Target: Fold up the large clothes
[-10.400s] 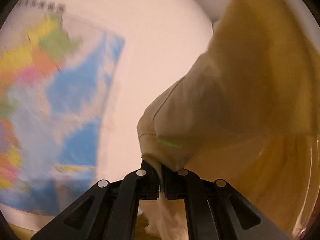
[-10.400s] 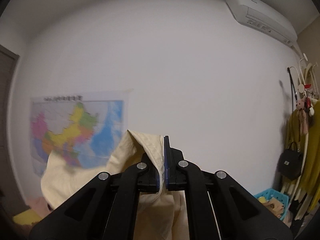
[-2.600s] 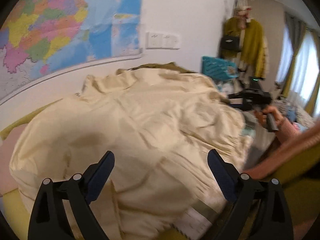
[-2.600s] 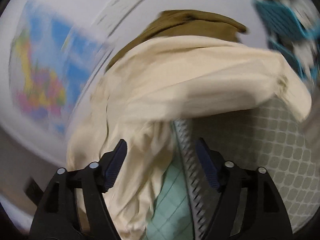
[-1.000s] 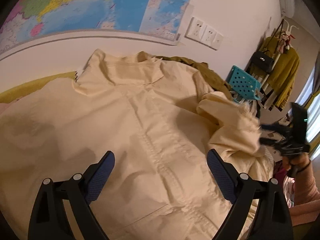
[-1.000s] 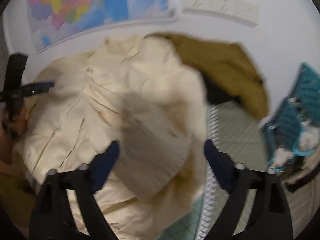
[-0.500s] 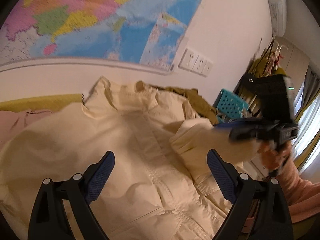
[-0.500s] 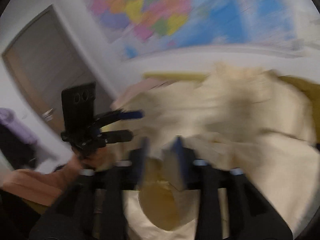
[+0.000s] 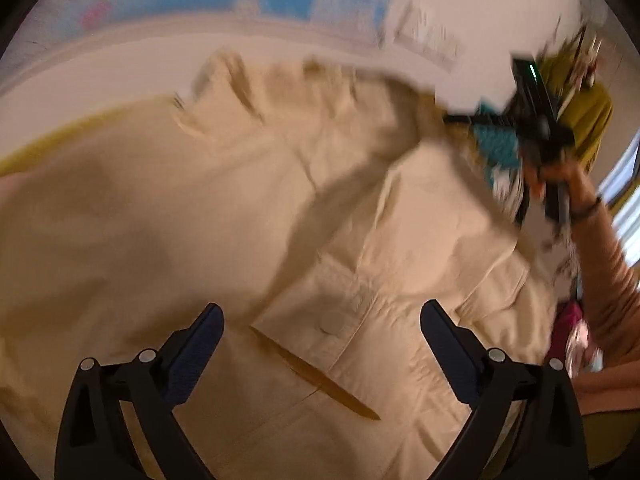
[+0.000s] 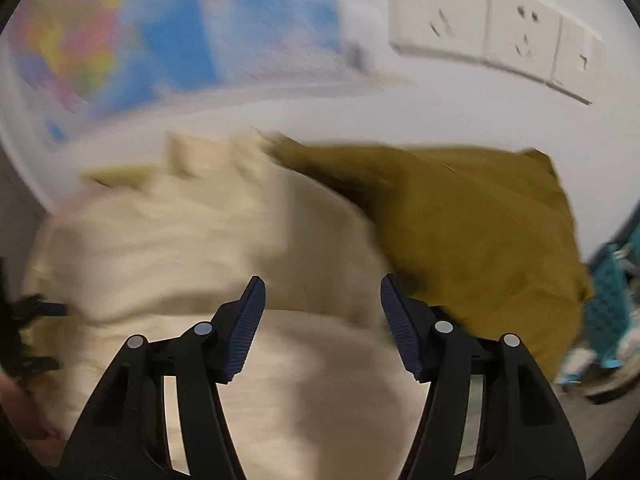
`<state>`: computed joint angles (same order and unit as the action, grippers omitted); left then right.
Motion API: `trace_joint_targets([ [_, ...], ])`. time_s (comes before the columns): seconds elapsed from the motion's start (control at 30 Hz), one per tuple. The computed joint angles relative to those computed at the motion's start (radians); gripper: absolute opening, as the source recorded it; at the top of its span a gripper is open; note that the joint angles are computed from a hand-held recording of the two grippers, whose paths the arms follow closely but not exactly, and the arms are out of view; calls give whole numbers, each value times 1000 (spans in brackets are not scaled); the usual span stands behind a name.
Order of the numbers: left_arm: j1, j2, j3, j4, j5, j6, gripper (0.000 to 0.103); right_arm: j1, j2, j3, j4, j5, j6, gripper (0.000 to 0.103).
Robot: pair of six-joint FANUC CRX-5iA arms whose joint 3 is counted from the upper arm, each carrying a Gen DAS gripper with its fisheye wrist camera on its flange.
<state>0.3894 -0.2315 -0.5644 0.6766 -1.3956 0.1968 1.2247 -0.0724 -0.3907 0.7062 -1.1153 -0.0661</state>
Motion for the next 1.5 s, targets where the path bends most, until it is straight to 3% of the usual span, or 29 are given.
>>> trace_joint_targets([
  [0.07,-83,16,25,-87,50,68,93,-48,47,45,-82,-5,101,59],
  [0.1,-98,11,20,-104,70,72,84,-66,55,55,-115,22,136,52],
  [0.13,-122,-2,8,-118,114,74,76,-86,77,81,-159,28,195,36],
  [0.2,-140,1,5,-126,146,85,33,-94,125,125,-165,-36,259,6],
  [0.27,-129,-5,2,-101,163,81,20,-88,84,96,-122,-32,219,5],
  [0.37,-88,-25,-1,-29,208,62,17,-79,-50,-12,1,48,61,3],
  [0.47,-56,11,29,19,202,60,17,-97,-54,-22,45,30,0,3],
  [0.53,-64,26,40,-13,238,76,17,-124,-26,-20,24,41,-2,4],
  [0.63,-92,38,47,-108,273,96,31,-120,0,-39,-8,28,-6,8],
  [0.67,-105,46,57,-154,273,108,41,-118,2,-49,-10,31,-29,8],
  [0.73,-113,49,66,-167,270,122,49,-102,-13,-65,18,22,-80,20],
  [0.8,-89,38,54,-120,240,82,70,-48,-28,-73,83,-40,-147,34],
  [0.83,-83,34,49,-102,241,75,74,-8,-29,-78,135,-84,-174,44],
  [0.87,-78,30,46,-85,237,66,77,34,-28,-78,178,-118,-184,46],
  [0.93,-77,35,54,-63,226,59,77,77,-15,-64,221,-126,-166,47],
  [1.0,-99,49,68,-75,238,87,77,111,8,-47,235,-73,-102,46],
  [1.1,-128,73,89,-118,263,134,77,108,67,2,172,34,32,46],
  [1.17,-131,74,92,-126,265,157,77,87,122,43,106,47,83,46],
  [1.33,27,-17,15,52,209,-8,81,28,201,87,-31,25,99,40],
  [1.43,153,-78,-20,90,178,-89,83,44,182,80,-18,23,25,44],
  [1.5,229,-102,-34,89,162,-118,83,80,152,59,49,86,-7,48],
])
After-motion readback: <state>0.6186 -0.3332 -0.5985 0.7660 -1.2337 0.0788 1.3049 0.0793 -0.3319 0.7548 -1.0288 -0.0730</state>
